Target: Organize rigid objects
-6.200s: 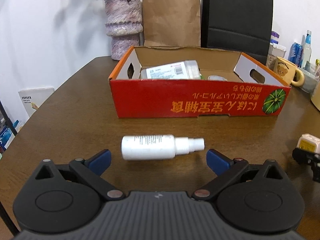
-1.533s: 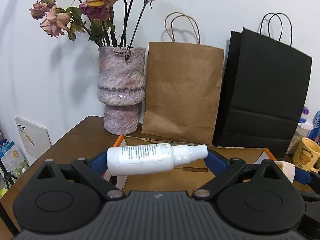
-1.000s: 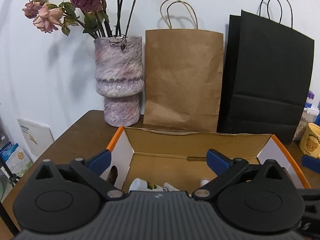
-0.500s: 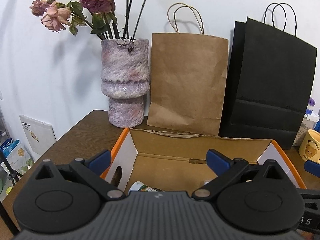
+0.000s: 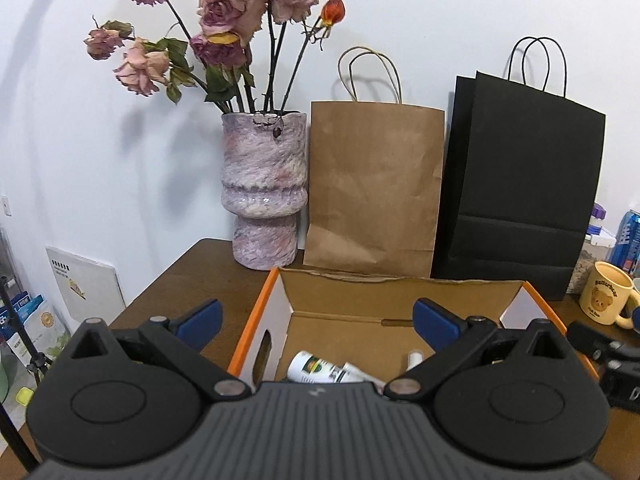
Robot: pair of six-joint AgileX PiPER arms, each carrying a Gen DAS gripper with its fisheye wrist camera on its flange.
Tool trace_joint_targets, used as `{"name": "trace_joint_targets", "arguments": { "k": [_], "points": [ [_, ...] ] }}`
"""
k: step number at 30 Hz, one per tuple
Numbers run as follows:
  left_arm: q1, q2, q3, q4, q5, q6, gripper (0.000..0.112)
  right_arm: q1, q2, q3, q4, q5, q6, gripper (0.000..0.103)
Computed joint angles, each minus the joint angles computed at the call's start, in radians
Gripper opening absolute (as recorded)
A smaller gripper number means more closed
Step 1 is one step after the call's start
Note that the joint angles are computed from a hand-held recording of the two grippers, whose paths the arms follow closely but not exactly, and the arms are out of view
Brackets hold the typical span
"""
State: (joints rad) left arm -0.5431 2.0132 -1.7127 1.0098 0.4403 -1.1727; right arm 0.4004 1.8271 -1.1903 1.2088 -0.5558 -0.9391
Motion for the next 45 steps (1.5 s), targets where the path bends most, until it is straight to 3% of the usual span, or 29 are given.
{"name": "trace_joint_targets", "arguments": {
  "k": [11, 16, 21, 28, 34, 45],
  "points": [
    [-0.013, -0.244, 0.346, 0.247, -0.049, -0.246, 0.103, 0.122, -0.184, 0.230, -0.022, -0.140, 0.053, 0.103],
    [-0.053, -0.386, 0.525, 0.429, -0.046, -0.437, 0.103, 0.232, -0.280, 0.339, 0.024, -0.224, 0.037, 0.103],
    [-0.096, -0.527, 0.713, 0.519, -0.025, -0.541, 0.103, 0.394, -0.368, 0.466, 0.114, -0.351, 0.046, 0.103],
    [-0.193, -0.676, 0.924, 0.502, 0.024, -0.573, 0.103, 0.642, -0.421, 0.591, 0.288, -0.504, 0.071, 0.103],
    [-0.284, -0.758, 1.045, 0.469, 0.071, -0.586, 0.103, 0.810, -0.415, 0.653, 0.411, -0.578, 0.131, 0.103],
    [-0.383, -0.825, 1.148, 0.432, 0.110, -0.593, 0.103, 0.931, -0.394, 0.674, 0.520, -0.636, 0.197, 0.103]
  ]
}}
